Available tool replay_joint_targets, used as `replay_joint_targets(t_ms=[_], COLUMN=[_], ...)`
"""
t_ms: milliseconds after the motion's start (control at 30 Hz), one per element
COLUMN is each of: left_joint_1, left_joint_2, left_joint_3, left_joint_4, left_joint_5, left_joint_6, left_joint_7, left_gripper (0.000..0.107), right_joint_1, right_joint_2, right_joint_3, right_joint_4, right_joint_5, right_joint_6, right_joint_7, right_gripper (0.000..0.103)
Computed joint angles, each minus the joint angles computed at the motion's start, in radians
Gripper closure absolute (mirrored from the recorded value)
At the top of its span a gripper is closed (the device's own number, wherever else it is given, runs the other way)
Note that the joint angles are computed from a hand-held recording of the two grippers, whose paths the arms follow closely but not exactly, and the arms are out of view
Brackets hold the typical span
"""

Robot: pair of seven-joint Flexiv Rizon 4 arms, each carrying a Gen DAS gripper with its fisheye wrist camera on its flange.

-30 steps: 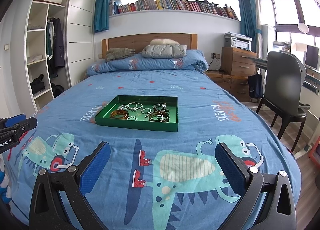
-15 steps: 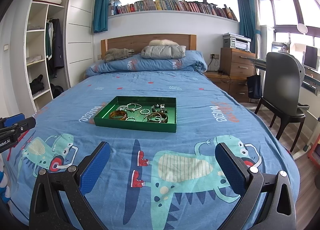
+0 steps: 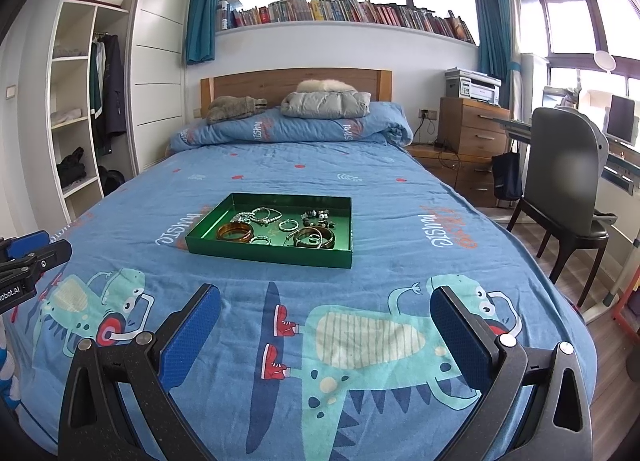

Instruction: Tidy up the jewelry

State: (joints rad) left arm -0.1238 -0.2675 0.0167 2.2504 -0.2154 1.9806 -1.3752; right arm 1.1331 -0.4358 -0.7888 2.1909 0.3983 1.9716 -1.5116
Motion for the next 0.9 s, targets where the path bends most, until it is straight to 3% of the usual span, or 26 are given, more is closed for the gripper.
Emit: replay_joint_targets(t_ms=[900], left_joint_1=[0.062], left_joint_2=[-0.023], left_joint_3=[-0.037], left_joint_4=[-0.026], left_joint_5=[0.074], left_joint_6=[-0.012], left_joint_7=[-0.042], left_gripper=[0.053], right_joint_1=[0.012], right_joint_2=[-0.051], right_joint_3=[-0.042], right_joint_4=[-0.012], right_joint_5=[-0.036], right_joint_6=[-0.019], right_joint_7=[0.067], right_gripper=[0.0])
